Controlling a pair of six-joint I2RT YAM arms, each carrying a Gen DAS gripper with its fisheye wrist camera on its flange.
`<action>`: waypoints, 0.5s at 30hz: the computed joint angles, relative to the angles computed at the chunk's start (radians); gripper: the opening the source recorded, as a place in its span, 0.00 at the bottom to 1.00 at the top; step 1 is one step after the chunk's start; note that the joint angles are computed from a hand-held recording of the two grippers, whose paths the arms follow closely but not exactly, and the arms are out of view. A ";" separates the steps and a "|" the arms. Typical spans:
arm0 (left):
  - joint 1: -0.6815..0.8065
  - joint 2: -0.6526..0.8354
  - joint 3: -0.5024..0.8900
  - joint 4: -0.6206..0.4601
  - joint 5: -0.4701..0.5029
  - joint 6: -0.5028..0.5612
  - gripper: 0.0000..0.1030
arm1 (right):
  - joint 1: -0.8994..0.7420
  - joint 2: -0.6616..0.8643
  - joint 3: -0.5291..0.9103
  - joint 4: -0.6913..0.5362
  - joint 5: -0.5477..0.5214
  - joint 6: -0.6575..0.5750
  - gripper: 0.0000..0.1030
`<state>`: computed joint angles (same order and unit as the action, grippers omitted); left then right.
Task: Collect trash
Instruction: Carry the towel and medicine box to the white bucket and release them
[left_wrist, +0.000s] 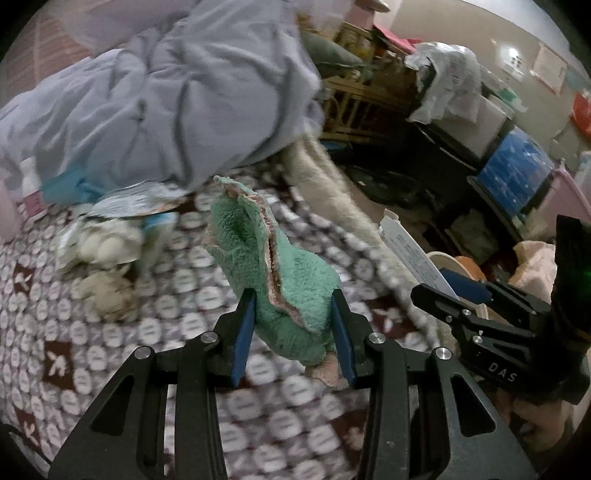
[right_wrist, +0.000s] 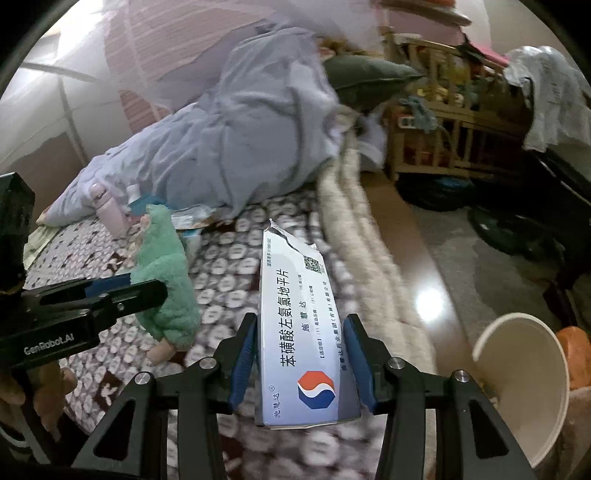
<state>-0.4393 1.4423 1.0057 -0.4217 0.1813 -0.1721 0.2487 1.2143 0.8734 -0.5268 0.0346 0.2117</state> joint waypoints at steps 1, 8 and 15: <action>-0.018 0.010 0.009 0.002 -0.004 -0.008 0.36 | -0.022 -0.014 -0.008 -0.009 -0.003 -0.007 0.44; -0.157 0.108 0.096 0.015 -0.024 -0.053 0.36 | -0.195 -0.106 -0.055 -0.062 -0.039 -0.064 0.44; -0.265 0.213 0.213 0.008 -0.033 -0.072 0.36 | -0.394 -0.175 -0.094 -0.103 -0.105 -0.144 0.44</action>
<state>-0.7047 1.6552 1.2190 -0.4133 0.1479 -0.2442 -0.1458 1.0389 0.7795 -0.6301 -0.0704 0.0673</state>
